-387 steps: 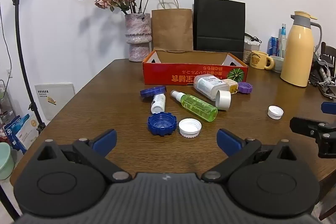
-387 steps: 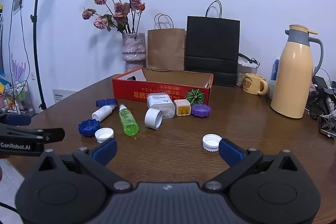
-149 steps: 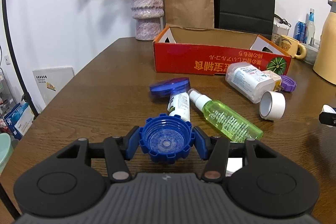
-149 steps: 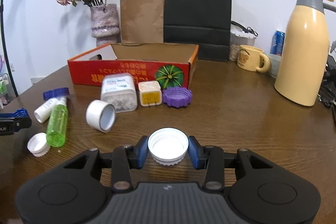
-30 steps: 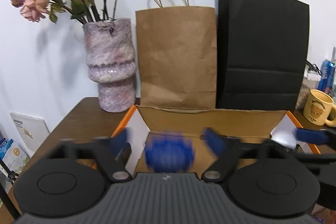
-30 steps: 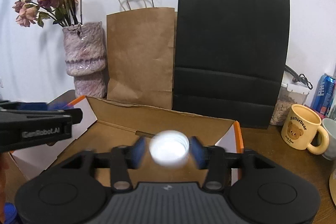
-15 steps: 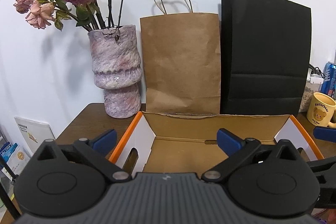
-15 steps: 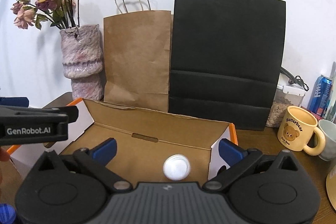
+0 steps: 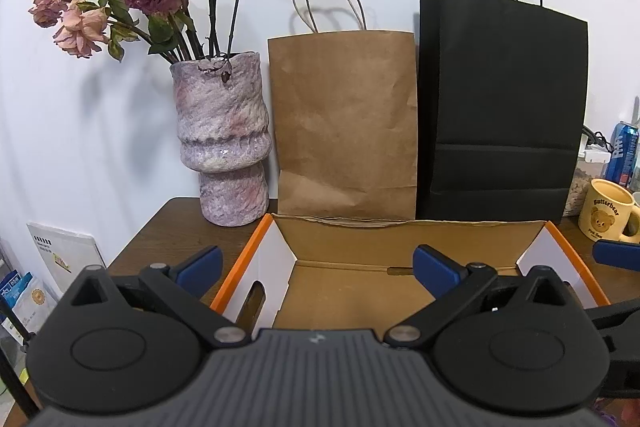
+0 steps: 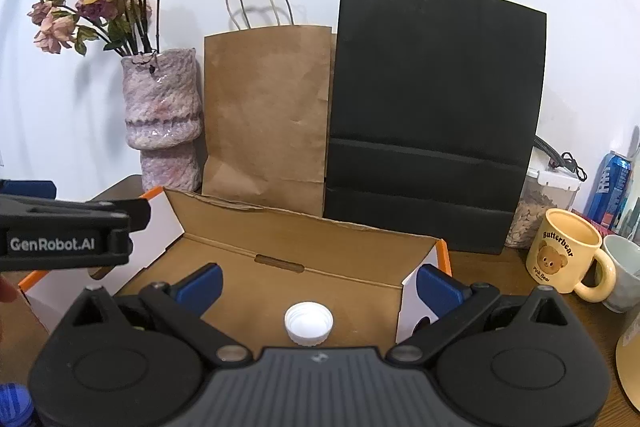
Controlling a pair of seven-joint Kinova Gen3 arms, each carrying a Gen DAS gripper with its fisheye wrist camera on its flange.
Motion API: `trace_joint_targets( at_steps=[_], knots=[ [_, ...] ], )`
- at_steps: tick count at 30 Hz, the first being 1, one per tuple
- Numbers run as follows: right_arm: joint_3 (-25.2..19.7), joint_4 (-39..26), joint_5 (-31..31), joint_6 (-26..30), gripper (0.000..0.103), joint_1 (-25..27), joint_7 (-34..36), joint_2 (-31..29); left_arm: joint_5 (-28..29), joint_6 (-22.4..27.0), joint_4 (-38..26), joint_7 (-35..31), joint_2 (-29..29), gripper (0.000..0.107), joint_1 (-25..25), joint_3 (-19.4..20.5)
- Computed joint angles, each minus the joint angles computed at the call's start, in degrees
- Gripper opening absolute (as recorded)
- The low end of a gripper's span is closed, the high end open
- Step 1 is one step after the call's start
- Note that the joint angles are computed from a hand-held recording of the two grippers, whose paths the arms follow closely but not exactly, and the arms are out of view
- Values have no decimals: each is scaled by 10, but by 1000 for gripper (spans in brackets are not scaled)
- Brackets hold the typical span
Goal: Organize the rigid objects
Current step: 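Open both grippers to drop the caps into the red box, then withdraw both grippers from the box back toward the table objects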
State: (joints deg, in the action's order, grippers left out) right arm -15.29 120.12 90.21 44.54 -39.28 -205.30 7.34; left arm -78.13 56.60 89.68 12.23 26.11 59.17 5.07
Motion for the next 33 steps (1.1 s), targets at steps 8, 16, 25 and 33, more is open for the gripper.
trace_joint_targets(
  at_steps=[8, 16, 25, 33],
  knots=[
    [-12, 13, -1, 27, 103, -14, -1, -14, -8, 16, 15, 9, -11, 103, 9, 8],
    [-24, 28, -15, 49, 103, -29, -2, -29, -13, 34, 36, 28, -28, 103, 14, 24],
    [-44, 50, -32, 79, 103, -51, -10, -52, -10, 59, 59, 42, -44, 103, 23, 46],
    [-67, 67, -57, 111, 103, -77, -14, -70, -7, 92, 83, 66, -62, 103, 38, 68]
  ],
)
